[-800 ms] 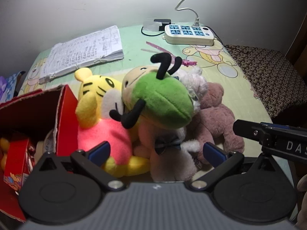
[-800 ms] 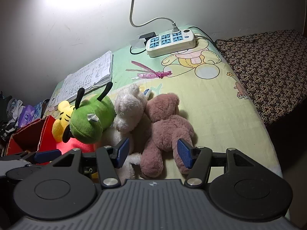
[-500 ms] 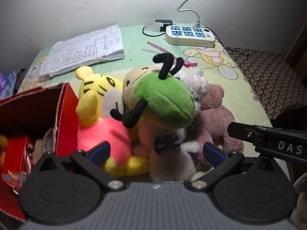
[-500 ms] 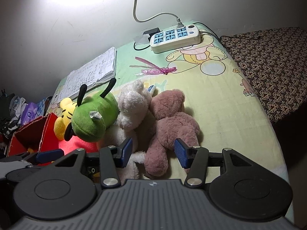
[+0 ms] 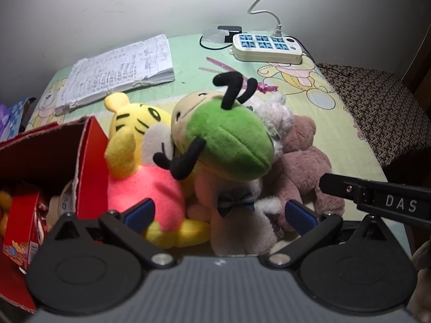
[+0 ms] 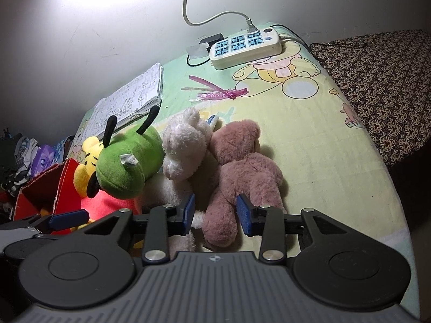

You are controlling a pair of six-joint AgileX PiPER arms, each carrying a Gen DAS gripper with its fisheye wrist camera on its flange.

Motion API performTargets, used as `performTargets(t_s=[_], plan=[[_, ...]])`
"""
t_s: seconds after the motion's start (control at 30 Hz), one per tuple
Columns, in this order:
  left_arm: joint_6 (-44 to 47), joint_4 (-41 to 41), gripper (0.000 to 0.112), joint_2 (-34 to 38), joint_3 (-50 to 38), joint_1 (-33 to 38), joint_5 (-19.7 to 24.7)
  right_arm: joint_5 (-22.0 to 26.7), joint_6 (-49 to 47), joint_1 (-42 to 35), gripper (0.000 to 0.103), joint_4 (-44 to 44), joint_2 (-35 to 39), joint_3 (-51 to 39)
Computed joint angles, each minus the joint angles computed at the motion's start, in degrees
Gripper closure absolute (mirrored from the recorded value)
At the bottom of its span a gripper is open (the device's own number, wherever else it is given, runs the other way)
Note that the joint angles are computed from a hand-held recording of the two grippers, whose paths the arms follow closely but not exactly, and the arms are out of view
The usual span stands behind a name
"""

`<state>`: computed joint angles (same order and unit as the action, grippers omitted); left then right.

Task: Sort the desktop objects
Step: 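Move the left gripper toward the green hooded plush while the right gripper approaches it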

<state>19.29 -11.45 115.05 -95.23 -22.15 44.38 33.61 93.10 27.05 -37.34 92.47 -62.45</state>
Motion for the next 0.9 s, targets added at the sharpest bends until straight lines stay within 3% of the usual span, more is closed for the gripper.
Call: performTargets(t_s=[0.7, 0.9], plan=[[-2.42, 2.7, 0.01, 1.76, -1.72, -1.22, 0.66, -5.7, 0.04, -2.69, 0.065, 1.75, -0.21, 3.18], [2.6, -1.76, 0.011, 0.45, 0.51, -0.51, -0.11, -5.01, 1.31, -2.95, 0.065, -0.84, -0.19, 3.53]])
